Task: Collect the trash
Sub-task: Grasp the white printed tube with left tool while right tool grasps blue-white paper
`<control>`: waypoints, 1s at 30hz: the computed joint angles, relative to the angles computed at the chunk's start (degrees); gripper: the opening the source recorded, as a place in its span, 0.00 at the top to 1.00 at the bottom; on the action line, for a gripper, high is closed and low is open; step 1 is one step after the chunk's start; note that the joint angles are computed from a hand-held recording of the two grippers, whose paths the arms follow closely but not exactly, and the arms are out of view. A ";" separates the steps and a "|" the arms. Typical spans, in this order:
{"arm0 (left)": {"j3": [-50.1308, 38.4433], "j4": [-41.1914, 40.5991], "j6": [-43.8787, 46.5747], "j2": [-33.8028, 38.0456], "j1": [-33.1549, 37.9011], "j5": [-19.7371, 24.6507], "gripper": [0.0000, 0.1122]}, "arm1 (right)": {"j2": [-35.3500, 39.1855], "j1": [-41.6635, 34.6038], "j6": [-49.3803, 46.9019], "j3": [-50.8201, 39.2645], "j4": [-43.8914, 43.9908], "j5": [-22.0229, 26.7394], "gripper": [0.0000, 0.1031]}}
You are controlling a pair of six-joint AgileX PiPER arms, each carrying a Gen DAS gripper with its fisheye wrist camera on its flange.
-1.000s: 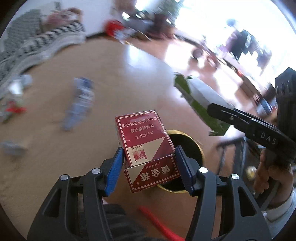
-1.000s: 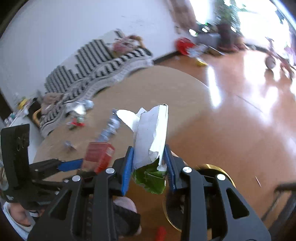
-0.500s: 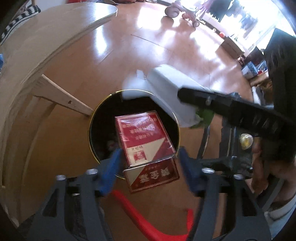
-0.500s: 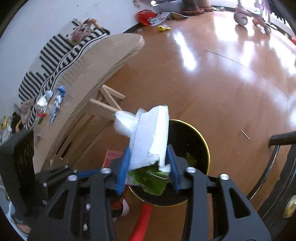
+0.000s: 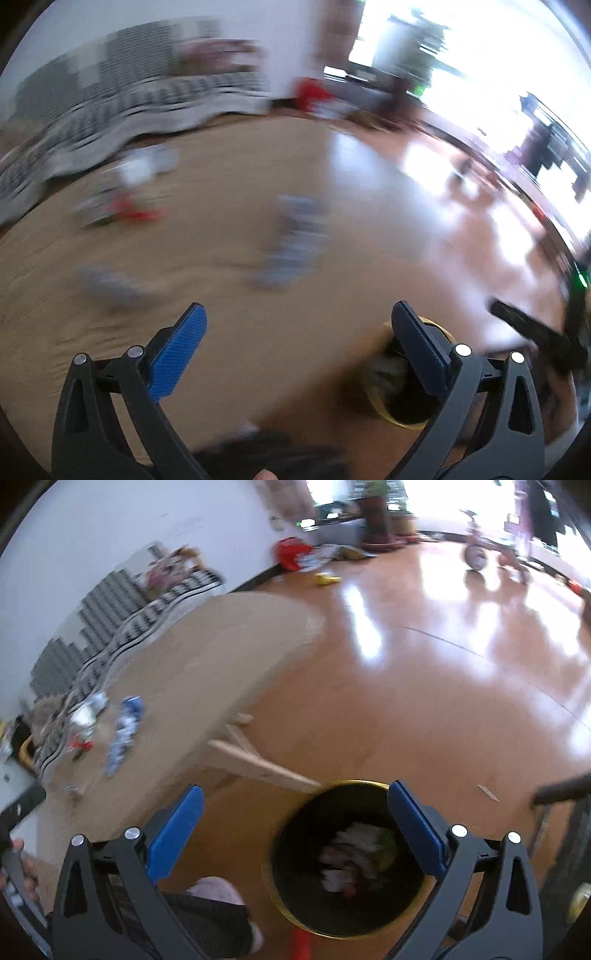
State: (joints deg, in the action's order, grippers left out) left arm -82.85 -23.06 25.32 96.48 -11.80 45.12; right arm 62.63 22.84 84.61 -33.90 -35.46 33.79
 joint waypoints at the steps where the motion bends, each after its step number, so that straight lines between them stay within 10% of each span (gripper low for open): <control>1: -2.32 0.99 -1.92 2.05 4.18 1.03 0.13 | 4.72 1.77 0.91 -3.73 -1.89 -0.24 0.06; 8: -22.34 3.88 -13.23 17.91 13.17 9.42 0.13 | 29.88 5.23 -8.65 -31.78 1.05 -0.33 0.06; 18: -35.52 14.04 -16.38 29.58 13.26 14.16 0.13 | 57.95 2.82 -28.49 -70.18 13.78 17.85 0.06; 23: -35.31 13.92 -11.86 30.84 16.75 13.39 0.13 | 65.49 5.03 -28.03 -79.11 8.98 24.01 0.05; 30: -32.40 15.55 -8.31 30.43 18.06 8.09 0.13 | 65.76 6.06 -19.60 -75.87 2.31 20.56 0.05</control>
State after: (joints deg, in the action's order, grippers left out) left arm -115.25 -7.52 17.01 126.91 6.25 53.20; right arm 128.39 28.89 65.01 -109.77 -33.16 54.35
